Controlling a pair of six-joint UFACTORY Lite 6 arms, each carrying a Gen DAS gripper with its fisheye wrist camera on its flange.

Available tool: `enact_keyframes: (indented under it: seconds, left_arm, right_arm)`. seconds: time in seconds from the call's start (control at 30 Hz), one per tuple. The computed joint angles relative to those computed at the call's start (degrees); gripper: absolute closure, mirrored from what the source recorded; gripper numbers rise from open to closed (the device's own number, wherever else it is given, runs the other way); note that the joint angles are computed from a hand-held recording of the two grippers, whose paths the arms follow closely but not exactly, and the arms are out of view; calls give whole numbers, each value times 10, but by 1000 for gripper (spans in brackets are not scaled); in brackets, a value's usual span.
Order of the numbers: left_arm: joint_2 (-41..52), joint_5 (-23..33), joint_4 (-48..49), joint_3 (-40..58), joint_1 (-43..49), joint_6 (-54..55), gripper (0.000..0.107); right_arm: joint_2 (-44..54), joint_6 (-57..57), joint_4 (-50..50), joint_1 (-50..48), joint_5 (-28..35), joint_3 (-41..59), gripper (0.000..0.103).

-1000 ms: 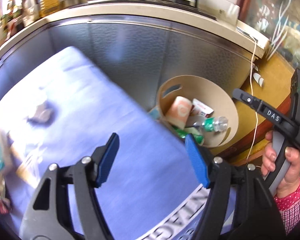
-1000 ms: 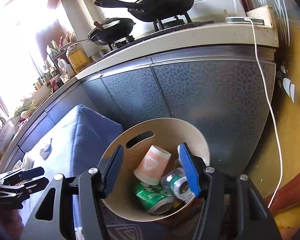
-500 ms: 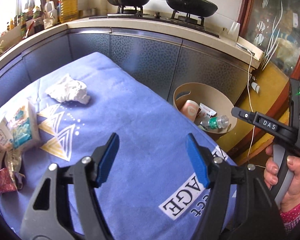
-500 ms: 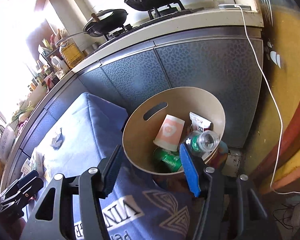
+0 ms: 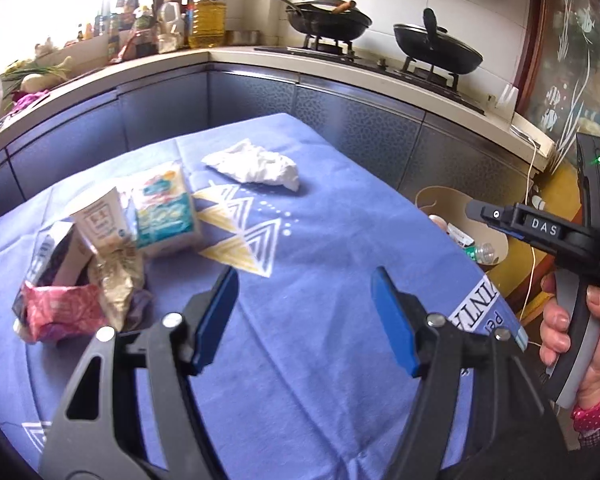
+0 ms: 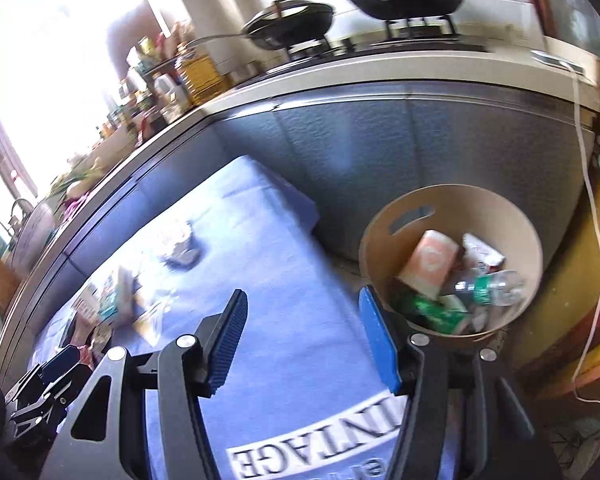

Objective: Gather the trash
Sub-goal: 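Move both open grippers back over the table toward the remaining trash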

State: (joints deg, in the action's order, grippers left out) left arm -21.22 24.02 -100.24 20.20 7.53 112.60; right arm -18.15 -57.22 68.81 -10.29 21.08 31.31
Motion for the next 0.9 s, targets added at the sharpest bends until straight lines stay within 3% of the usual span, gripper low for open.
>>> enact_keyframes:
  seconds: [0.17, 0.27, 0.37, 0.57, 0.7, 0.83, 0.9]
  left_arm:
    - [-30, 129, 124, -43, 246, 17, 41]
    - [21, 196, 176, -29, 404, 62, 41]
    - [99, 226, 205, 14, 526, 102, 41]
    - [245, 197, 170, 116, 625, 151, 41]
    - [285, 136, 71, 140, 622, 231, 41]
    - [314, 131, 56, 167, 623, 241, 41]
    - [323, 133, 59, 175, 625, 240, 41]
  right_arm:
    - [29, 80, -31, 141, -50, 22, 45]
    - [56, 129, -49, 225, -83, 38, 45]
    - [90, 154, -51, 293, -106, 60, 45]
    - [174, 178, -49, 408, -124, 134, 45]
    - [231, 250, -118, 469, -122, 209, 45]
    - [308, 354, -252, 534, -110, 322, 46]
    - [353, 357, -261, 552, -93, 382, 46]
